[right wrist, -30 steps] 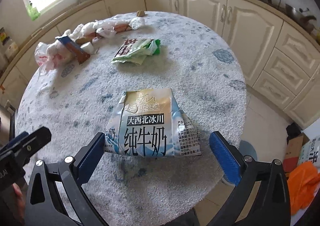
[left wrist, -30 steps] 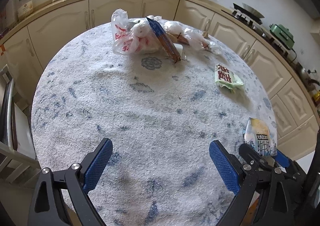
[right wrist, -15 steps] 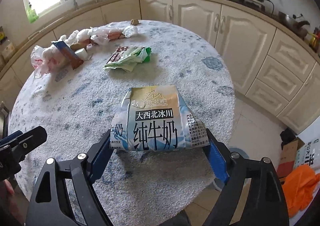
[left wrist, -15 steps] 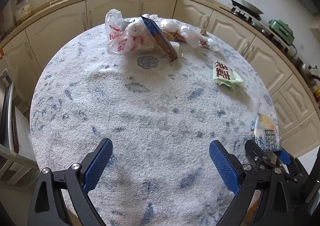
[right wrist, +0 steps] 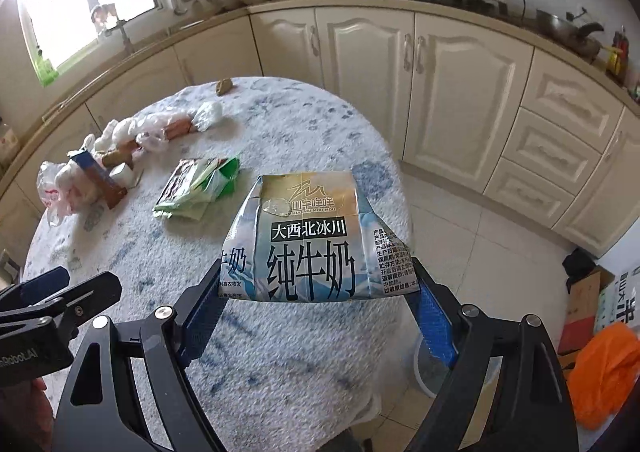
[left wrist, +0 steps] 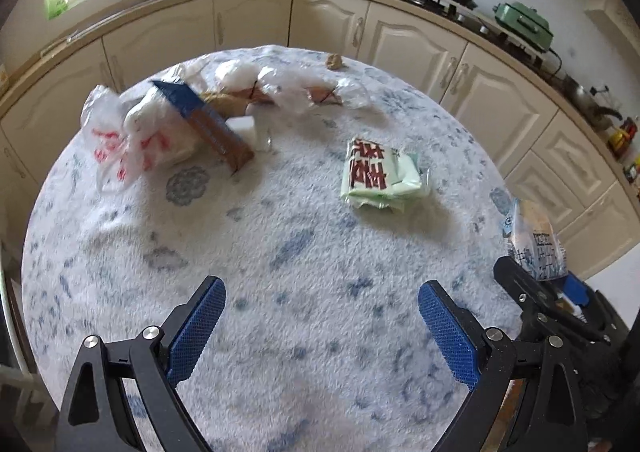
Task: Collect trash
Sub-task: 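Lift the milk pouch with the right tool while the left tool grasps the green-and-white snack pack, then carry both held packages over the blue trash bin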
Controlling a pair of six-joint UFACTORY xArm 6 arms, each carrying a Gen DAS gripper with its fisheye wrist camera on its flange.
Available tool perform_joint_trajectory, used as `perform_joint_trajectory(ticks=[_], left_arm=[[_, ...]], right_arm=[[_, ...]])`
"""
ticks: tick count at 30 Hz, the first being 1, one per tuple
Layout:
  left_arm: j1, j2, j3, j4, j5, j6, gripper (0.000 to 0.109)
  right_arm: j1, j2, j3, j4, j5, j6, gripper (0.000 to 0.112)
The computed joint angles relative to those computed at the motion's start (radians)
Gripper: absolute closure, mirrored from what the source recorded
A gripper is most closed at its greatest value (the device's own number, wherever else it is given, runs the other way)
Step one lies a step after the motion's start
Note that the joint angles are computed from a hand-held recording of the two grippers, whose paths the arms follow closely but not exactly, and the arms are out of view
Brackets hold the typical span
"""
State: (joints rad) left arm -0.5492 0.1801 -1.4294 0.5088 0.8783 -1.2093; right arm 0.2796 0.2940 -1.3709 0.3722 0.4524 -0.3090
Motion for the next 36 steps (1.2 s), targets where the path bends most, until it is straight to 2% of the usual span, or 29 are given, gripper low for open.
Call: perform_joint_trajectory(ticks=[4,8,12,14,17,19,20,22,25,29,36], left_arm=[[0.028,0.136,-0.170,-0.042,0.017,0.160,0.014],[0.057,0.247,-0.317,-0.088,0.023,0.245,0.014],[0.102,0.313,-0.367,-0.173,-0.117,0.341,0.014],[0.122,0.353,-0.407,-0.223,-0.129,0.387,0.014],[0.148,0.437,-0.507,-0.303,-0.094,0.461,0.020],[0.160,0.498,-0.585,-0.320,-0.040,0.464,0.035],[0.161,0.513,-0.599,-0.299,-0.032,0.444,0.038],[0.156,0.517,-0.583,-0.215,-0.071,0.410,0.042],[0.145,0.541,-0.618,-0.177,-0.039,0.394,0.044],[0.142,0.546,-0.625,-0.196,-0.040,0.384,0.046],[0.118,0.438,-0.494,-0.230,-0.070,0.379,0.047]], right_arm=[[-0.021,0.066,-0.095,-0.025,0.006,0.033,0.026],[-0.038,0.144,-0.205,-0.081,0.012,0.096,0.026],[-0.051,0.220,-0.317,-0.134,0.037,0.148,0.026],[-0.058,0.256,-0.372,-0.137,0.055,0.152,0.026],[-0.063,0.291,-0.423,-0.121,0.078,0.145,0.026],[-0.069,0.309,-0.459,-0.055,0.129,0.099,0.026],[-0.072,0.311,-0.465,-0.014,0.150,0.068,0.026],[-0.075,0.312,-0.472,0.040,0.177,0.017,0.026],[-0.067,0.297,-0.442,-0.008,0.138,0.045,0.026],[-0.071,0.281,-0.426,0.040,0.155,0.007,0.026],[-0.074,0.245,-0.375,0.025,0.165,0.018,0.026]])
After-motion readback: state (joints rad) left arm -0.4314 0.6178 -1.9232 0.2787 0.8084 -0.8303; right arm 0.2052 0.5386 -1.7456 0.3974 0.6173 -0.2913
